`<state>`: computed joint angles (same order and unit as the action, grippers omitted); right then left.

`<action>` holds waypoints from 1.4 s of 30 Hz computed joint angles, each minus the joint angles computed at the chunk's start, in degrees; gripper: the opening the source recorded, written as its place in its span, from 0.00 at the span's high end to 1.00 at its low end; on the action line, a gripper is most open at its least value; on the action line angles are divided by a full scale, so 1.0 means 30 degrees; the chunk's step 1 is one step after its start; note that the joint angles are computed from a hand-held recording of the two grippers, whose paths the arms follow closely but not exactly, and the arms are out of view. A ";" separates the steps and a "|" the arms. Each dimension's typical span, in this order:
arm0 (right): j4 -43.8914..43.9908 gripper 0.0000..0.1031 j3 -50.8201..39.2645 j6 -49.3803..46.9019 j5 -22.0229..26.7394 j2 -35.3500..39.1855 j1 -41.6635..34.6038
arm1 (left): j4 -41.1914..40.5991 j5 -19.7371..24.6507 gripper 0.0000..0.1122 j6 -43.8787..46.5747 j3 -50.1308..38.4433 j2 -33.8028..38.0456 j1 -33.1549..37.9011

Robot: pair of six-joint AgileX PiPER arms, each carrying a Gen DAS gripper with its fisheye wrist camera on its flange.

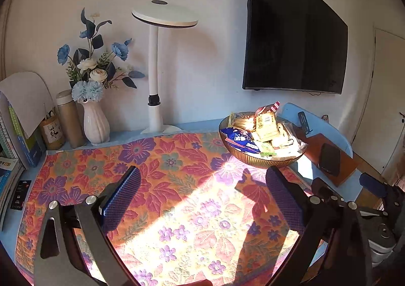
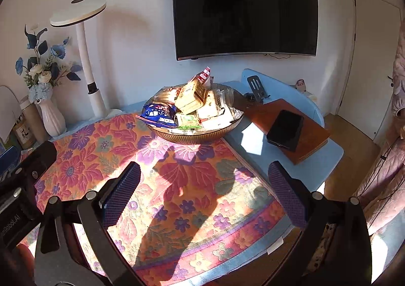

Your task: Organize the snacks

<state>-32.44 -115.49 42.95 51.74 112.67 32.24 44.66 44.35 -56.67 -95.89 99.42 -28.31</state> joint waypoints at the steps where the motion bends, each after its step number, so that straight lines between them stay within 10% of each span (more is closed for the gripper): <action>1: 0.0232 0.03 0.0306 -0.0054 -0.0226 -0.0168 -0.0120 | -0.0255 0.0636 0.13 -0.0337 -0.0503 0.0287 -0.0106; 24: -0.2273 0.03 0.3247 0.3371 -0.0370 -0.1223 -0.0890 | 0.1169 0.4217 0.13 -0.1789 -0.3899 0.3636 -0.1976; 42: -0.1659 0.03 0.3417 0.3337 -0.0909 -0.1311 -0.1168 | 0.1457 0.4338 0.13 -0.1750 -0.3542 0.3779 -0.2218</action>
<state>-37.42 -105.24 52.96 49.02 108.74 28.74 49.03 57.36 -61.92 -106.51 110.76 -34.96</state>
